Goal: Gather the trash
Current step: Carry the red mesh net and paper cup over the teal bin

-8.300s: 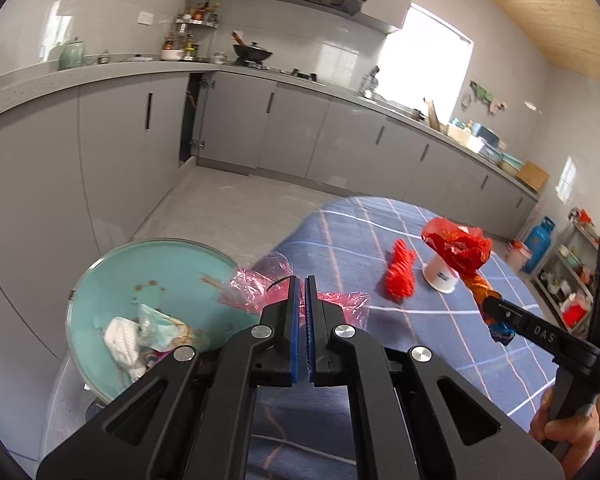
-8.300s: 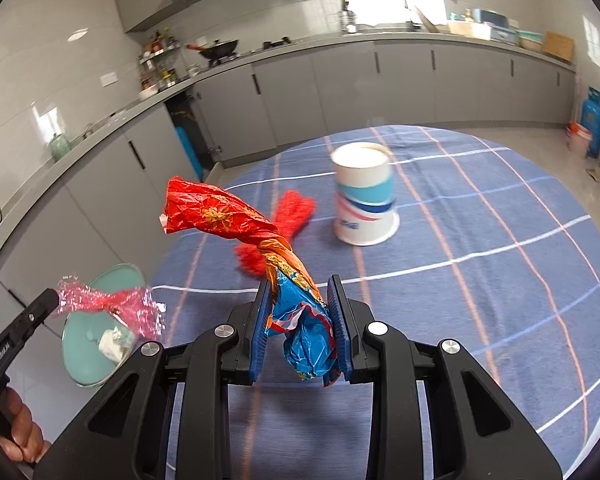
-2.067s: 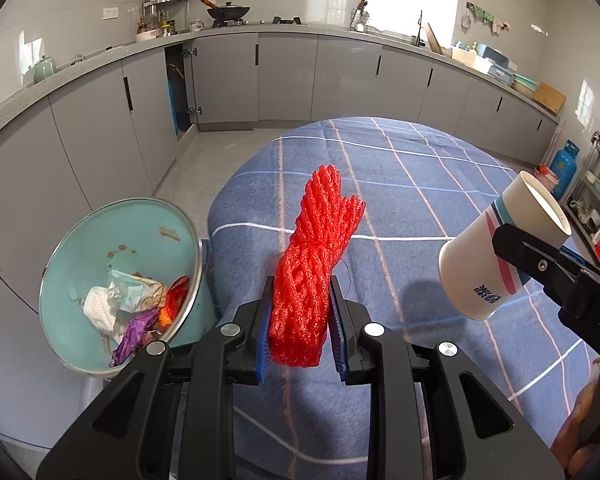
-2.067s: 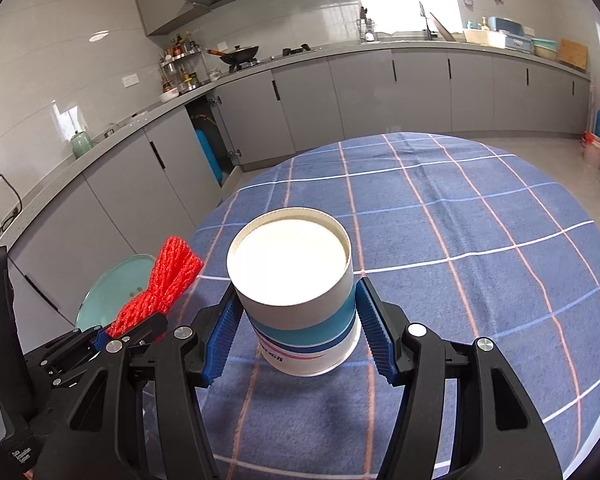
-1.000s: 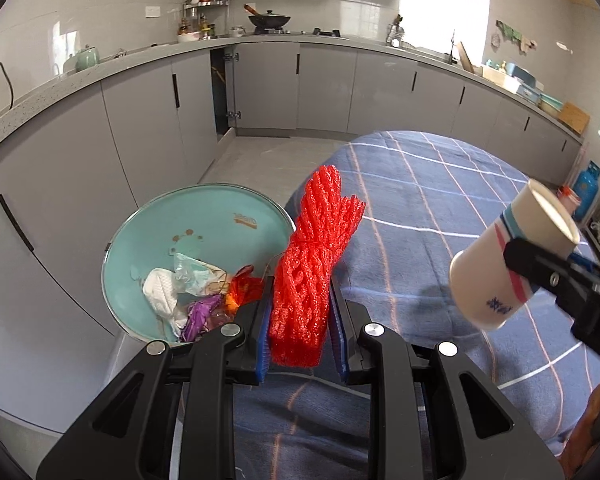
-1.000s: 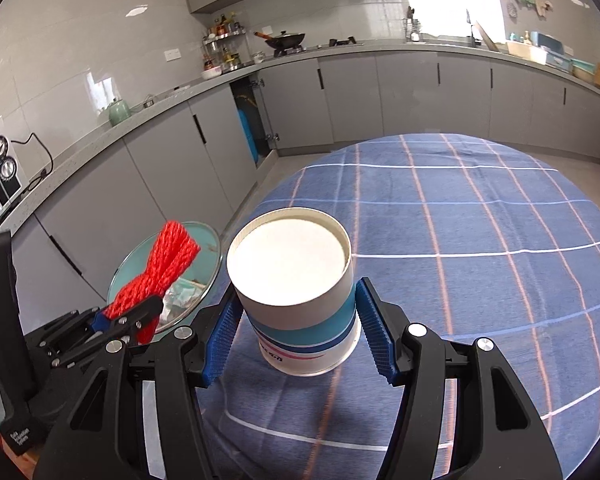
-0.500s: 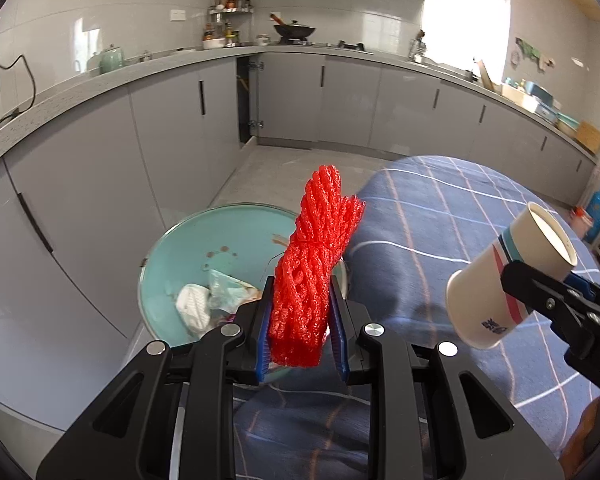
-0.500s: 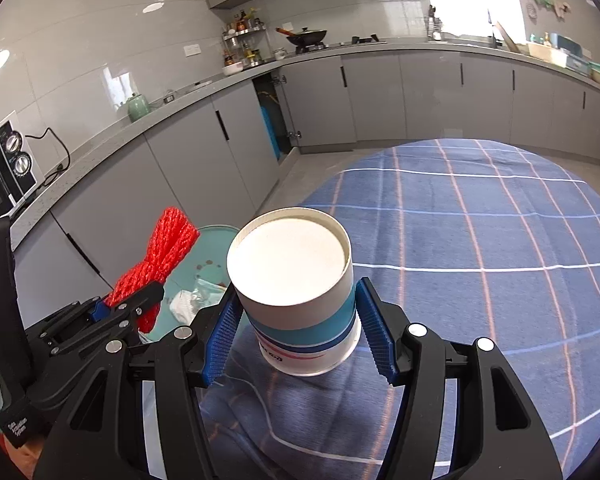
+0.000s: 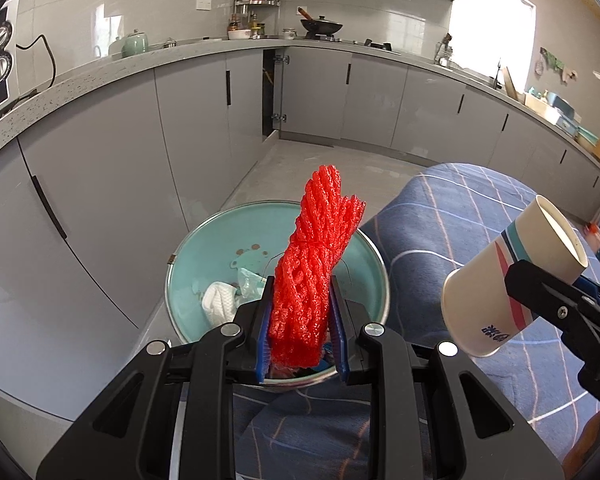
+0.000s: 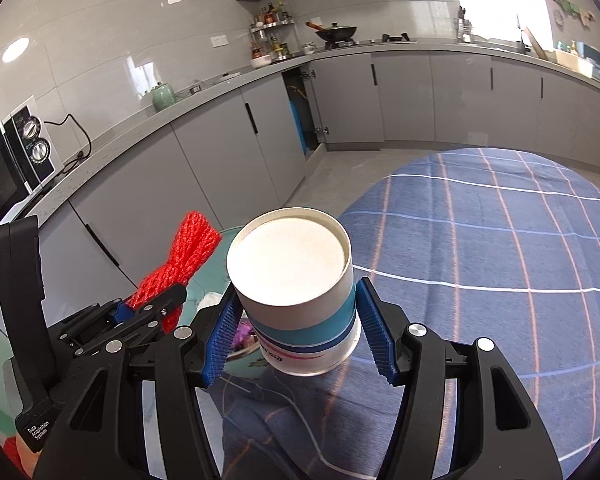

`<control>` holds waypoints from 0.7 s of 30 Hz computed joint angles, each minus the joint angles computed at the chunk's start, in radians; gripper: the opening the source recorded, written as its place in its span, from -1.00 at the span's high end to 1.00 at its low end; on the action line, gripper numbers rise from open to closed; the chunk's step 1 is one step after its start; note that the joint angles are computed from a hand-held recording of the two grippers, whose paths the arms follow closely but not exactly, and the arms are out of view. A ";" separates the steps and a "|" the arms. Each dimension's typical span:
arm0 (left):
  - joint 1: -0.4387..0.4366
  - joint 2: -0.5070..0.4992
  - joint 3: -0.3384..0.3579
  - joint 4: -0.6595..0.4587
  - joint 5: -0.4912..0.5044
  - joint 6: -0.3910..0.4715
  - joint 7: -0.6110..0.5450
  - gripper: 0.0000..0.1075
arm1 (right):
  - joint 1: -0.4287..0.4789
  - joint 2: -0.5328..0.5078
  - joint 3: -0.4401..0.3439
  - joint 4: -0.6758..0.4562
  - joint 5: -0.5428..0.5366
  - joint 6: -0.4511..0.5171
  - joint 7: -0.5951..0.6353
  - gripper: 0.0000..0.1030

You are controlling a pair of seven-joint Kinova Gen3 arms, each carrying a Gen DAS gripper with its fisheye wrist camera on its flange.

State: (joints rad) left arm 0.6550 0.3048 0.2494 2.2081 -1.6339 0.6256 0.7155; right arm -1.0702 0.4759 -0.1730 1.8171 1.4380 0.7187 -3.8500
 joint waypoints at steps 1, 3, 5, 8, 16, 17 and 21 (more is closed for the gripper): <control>-0.004 -0.002 -0.003 0.002 -0.003 -0.001 0.005 0.54 | 0.003 0.004 -0.001 -0.008 -0.001 -0.006 0.009 -0.13; -0.007 -0.005 -0.004 0.007 -0.003 0.004 0.014 0.54 | 0.007 0.014 0.002 -0.027 -0.010 -0.015 0.034 -0.13; -0.015 -0.015 -0.007 0.016 -0.004 0.008 0.028 0.54 | 0.007 0.023 0.008 -0.046 -0.017 -0.023 0.055 -0.13; -0.037 -0.029 -0.011 0.027 -0.010 0.002 0.034 0.55 | 0.007 0.037 0.021 -0.078 -0.035 -0.043 0.088 -0.13; -0.086 -0.037 -0.013 0.033 -0.028 -0.020 0.038 0.54 | -0.010 0.083 0.070 -0.167 -0.103 -0.091 0.200 -0.13; -0.092 -0.037 -0.014 0.034 -0.034 -0.024 0.040 0.54 | -0.013 0.088 0.079 -0.175 -0.111 -0.099 0.209 -0.13; -0.116 -0.032 -0.012 0.038 -0.065 -0.042 0.062 0.54 | -0.027 0.111 0.110 -0.220 -0.165 -0.117 0.266 -0.13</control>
State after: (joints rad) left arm 0.5389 0.2724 0.2378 2.2459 -1.6987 0.5838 0.7772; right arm -1.0968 0.5871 -0.0628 1.5970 1.2734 0.6018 -3.5836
